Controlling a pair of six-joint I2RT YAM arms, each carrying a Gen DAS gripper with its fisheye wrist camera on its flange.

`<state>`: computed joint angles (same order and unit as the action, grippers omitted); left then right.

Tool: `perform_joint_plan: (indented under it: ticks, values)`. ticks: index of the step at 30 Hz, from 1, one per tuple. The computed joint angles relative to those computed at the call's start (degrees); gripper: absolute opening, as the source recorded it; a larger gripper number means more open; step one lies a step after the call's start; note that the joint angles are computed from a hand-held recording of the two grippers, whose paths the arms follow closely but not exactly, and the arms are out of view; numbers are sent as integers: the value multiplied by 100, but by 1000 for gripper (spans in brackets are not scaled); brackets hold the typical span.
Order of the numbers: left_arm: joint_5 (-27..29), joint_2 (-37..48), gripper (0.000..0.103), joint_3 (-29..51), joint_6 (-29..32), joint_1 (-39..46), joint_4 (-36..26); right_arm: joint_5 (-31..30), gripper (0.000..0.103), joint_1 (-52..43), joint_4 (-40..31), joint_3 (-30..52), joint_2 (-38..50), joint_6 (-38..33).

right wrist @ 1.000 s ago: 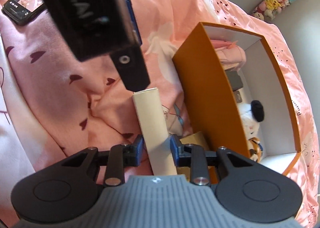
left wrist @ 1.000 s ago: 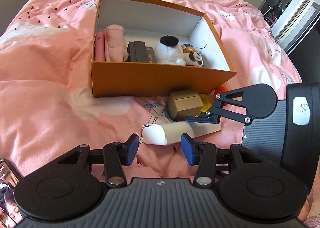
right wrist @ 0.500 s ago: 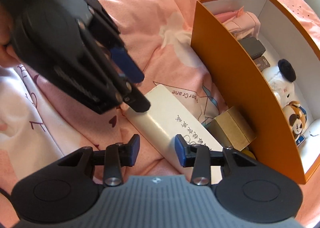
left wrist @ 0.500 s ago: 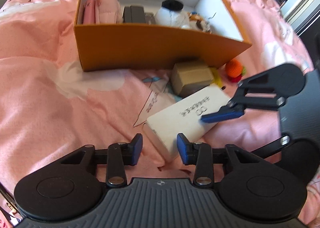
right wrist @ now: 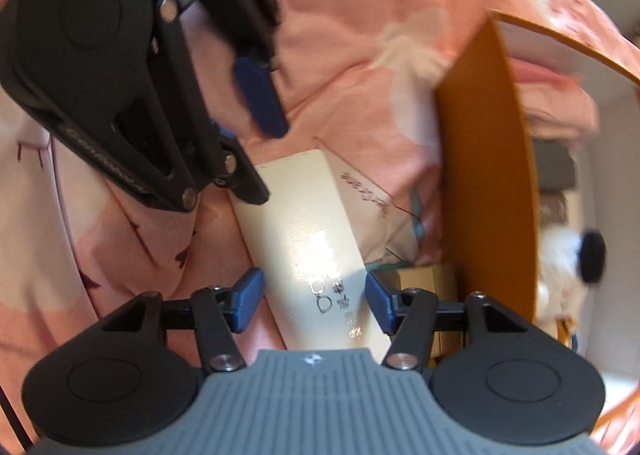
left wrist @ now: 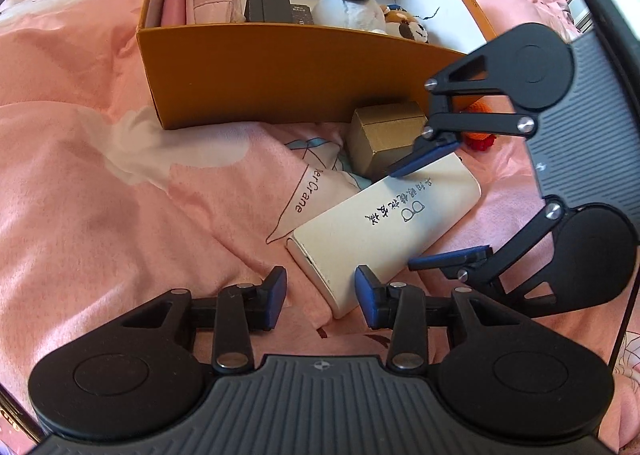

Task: Organize objects
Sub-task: 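Reach the right tool to the white glasses box and close on it, then lift the white glasses box with the right tool toward the orange box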

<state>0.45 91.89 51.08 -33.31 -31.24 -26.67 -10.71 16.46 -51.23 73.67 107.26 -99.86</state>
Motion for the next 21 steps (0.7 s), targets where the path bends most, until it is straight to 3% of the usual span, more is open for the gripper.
perform_joint_plan:
  ticks: [3, 11, 21]
  values:
    - [-20, 2, 47, -30, 0, -24, 45, 281, 66, 194, 28, 70, 150, -158]
    - [-104, -81, 50, -267, 50, -81, 327, 584, 69, 382, -432, 753, 870, 232]
    - [-259, -428, 53, -636, 52, -330, 665, 357, 67, 91, 230, 37, 56, 363]
